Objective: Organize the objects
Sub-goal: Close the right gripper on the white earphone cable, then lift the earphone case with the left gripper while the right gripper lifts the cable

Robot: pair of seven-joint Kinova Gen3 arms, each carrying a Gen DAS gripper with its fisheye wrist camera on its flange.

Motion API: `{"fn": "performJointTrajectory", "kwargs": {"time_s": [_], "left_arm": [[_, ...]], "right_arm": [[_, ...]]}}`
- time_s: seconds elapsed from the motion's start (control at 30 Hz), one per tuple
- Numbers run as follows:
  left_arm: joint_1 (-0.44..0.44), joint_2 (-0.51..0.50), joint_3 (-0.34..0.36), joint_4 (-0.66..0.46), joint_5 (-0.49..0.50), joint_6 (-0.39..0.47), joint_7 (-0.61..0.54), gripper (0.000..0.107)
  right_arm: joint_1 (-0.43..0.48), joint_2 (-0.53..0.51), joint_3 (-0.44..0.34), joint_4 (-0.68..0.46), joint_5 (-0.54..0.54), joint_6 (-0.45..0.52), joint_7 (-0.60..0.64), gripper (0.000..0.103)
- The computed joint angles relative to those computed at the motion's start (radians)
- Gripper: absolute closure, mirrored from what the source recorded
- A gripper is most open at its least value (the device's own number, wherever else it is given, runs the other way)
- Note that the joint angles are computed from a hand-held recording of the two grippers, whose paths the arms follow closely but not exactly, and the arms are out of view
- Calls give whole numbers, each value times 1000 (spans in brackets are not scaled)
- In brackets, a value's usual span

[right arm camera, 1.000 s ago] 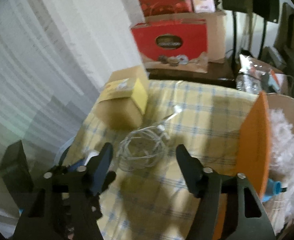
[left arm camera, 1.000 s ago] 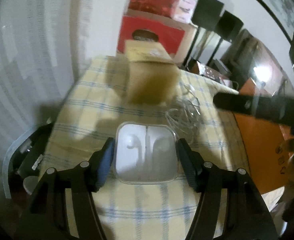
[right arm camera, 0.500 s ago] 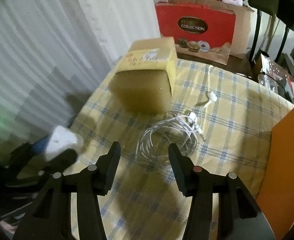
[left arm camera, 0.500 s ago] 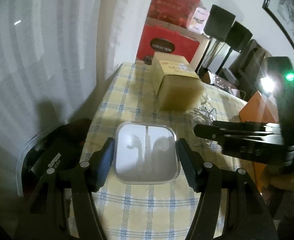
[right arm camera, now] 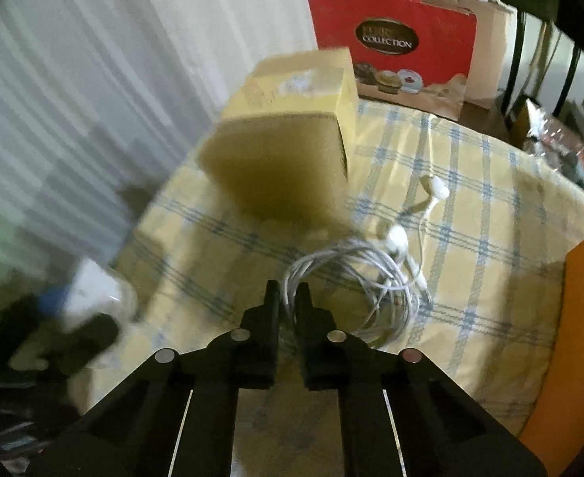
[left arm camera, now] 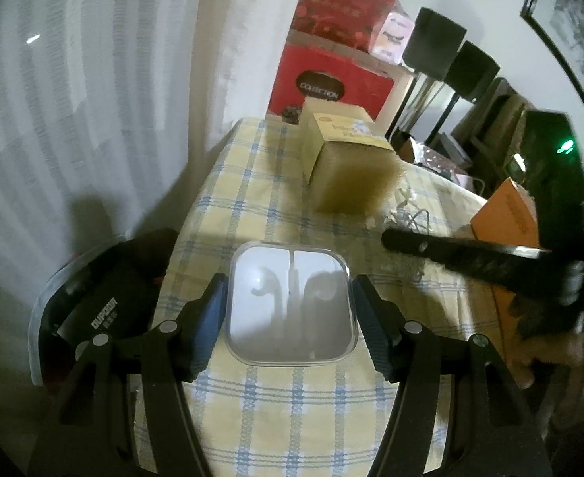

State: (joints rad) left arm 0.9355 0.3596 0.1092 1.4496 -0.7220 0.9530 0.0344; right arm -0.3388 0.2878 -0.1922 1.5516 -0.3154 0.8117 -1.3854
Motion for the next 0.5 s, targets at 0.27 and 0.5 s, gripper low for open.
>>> {"fn": "performJointTrajectory", "kwargs": {"time_s": [0.27,0.5], "left_arm": [[23,-2,4,-31,-17,20,-6,48],[37,-14,13,-61,-36,49,-19,48]], "right_arm": [[371,13,-280,-21,-325,56,176,97],[345,-41,-154,-4,-527,102,313,97]]}}
